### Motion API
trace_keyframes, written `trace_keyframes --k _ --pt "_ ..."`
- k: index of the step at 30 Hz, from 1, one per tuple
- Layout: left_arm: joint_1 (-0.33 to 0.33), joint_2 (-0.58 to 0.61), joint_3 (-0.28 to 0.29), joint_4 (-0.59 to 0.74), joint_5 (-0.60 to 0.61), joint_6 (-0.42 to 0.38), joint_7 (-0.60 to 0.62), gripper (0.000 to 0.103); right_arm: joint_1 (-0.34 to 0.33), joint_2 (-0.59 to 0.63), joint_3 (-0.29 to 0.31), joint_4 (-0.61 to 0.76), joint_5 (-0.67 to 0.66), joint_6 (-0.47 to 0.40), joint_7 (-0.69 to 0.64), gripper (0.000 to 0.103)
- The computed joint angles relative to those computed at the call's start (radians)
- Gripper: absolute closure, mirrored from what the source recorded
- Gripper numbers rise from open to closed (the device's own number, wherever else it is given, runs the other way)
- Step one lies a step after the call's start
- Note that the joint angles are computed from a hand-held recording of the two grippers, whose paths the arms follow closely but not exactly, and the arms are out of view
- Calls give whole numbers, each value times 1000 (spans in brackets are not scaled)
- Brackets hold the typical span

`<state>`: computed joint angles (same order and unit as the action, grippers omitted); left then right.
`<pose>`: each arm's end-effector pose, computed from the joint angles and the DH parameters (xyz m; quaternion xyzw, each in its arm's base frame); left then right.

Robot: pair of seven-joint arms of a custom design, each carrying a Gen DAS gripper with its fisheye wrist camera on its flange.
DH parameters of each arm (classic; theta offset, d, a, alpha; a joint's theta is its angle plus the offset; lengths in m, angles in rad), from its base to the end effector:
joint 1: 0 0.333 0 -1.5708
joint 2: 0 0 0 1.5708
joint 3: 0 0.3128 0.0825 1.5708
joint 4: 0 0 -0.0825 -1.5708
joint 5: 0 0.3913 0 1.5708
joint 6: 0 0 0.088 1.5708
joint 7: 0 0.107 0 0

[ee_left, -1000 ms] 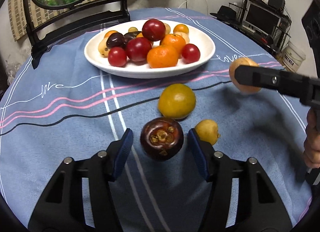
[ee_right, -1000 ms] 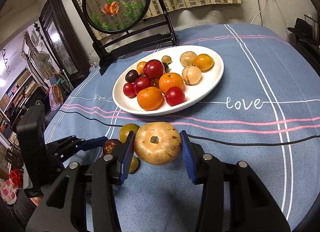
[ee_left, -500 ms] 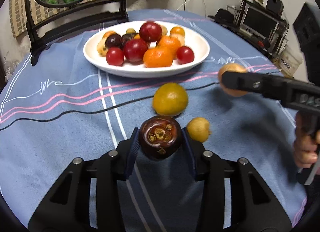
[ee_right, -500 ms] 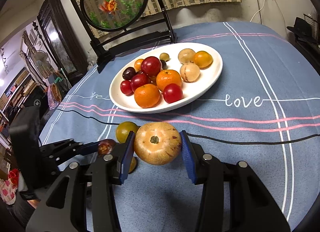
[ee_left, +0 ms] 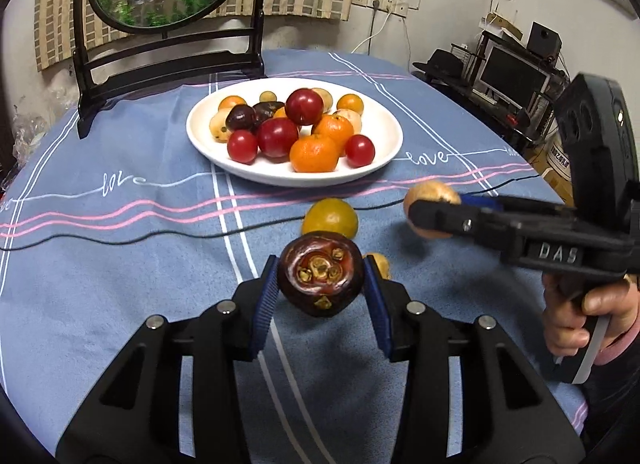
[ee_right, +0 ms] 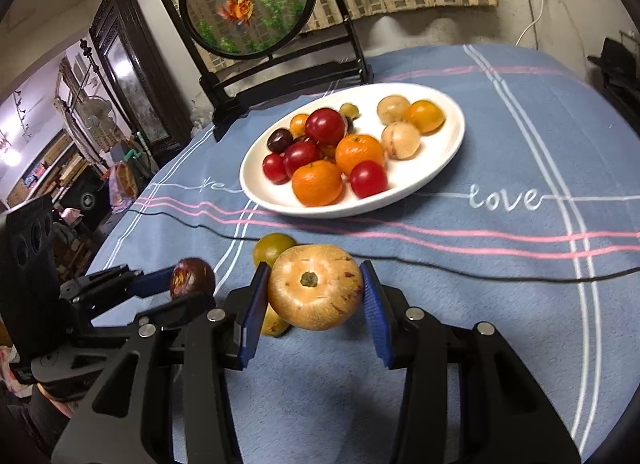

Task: Organize fruits
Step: 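Carry the speckled plum and tan fruit onto the plate and open both tools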

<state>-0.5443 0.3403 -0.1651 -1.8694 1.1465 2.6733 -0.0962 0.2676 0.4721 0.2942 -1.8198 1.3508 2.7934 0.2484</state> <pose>0.4892 -0.4457 0.3669 -0.6677 0.6359 -0.3170 0.2223 0.5983 0.3030 0.3050 -0.7958 0.4174 0.0008 0.4387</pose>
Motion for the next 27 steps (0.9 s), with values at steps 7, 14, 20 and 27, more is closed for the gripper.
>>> trace_keyframes --k 7,14,20,27 --pt "41 9 12 94 -54 -14 138 60 0 33 17 118 167 49 -137 57" --pt "91 208 46 420 -232 -72 360 61 94 258 -46 453 -2 168 55 57" --pt "102 368 74 624 -403 -108 523 61 127 394 -87 621 -225 142 261 57" --pt "84 447 113 700 -522 -126 601 58 126 456 -103 685 -407 58 429 57"
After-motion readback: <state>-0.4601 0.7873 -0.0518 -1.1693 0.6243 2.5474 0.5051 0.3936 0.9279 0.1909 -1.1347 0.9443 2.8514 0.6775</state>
